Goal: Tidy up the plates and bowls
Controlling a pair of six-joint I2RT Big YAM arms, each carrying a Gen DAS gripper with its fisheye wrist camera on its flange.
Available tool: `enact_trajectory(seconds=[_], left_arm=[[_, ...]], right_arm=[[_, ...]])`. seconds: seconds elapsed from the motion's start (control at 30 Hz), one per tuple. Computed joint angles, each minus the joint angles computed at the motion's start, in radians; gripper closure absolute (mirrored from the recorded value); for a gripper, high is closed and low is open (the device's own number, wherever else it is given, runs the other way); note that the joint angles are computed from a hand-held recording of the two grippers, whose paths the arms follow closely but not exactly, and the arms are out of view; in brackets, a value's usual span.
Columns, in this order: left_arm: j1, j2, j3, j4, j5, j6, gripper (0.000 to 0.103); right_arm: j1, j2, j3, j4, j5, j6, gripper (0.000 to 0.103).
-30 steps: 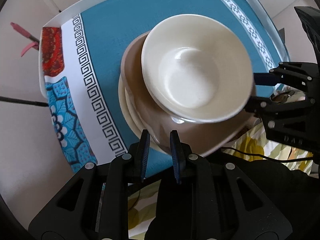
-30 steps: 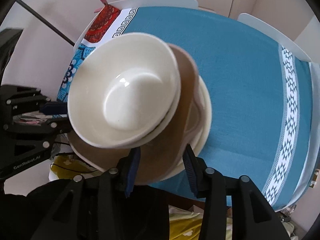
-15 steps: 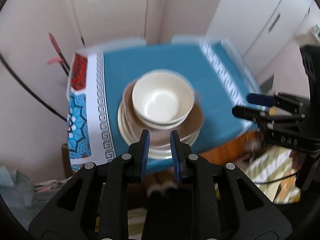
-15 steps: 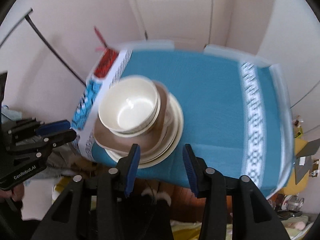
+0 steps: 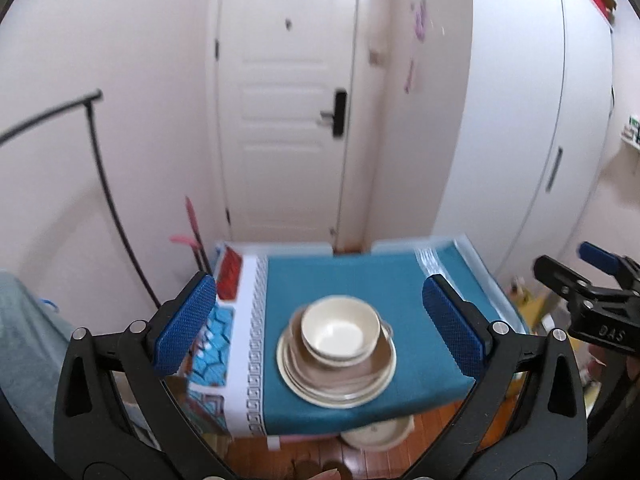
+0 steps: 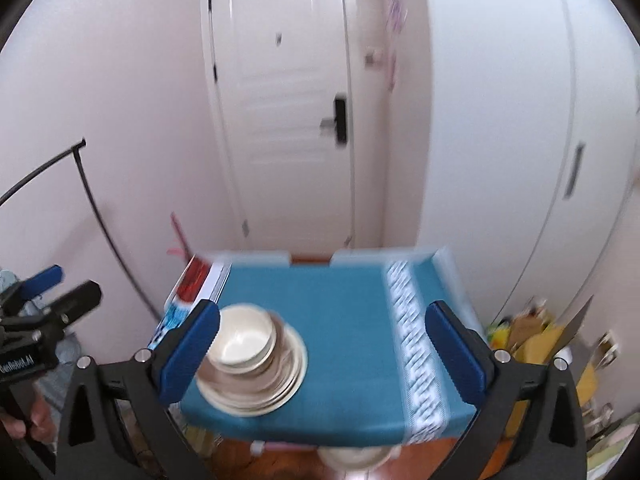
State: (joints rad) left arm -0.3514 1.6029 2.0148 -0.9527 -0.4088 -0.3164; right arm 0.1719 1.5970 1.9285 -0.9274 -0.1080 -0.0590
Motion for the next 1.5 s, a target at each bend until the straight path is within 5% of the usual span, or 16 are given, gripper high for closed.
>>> enact_trajectory(seconds=[0.1, 0.27, 1.5], left_arm=[[-0.02, -0.044, -0.057, 0.069, -0.048, 0.028, 0.0], [-0.064, -0.091, -0.112, 0.129, -0.139, 0.098, 0.0], [-0.076, -0.133, -0.181, 0.208, -0.135, 0.103, 0.0]], right_arm=[[0.006, -0.059, -0.066, 0.097, 0.047, -0.006, 0.001], [0.006, -0.104, -0.109, 0.138, 0.047, 0.017, 0.001], [0.002, -0.166, -0.182, 0.192, 0.072, 0.035, 0.001]])
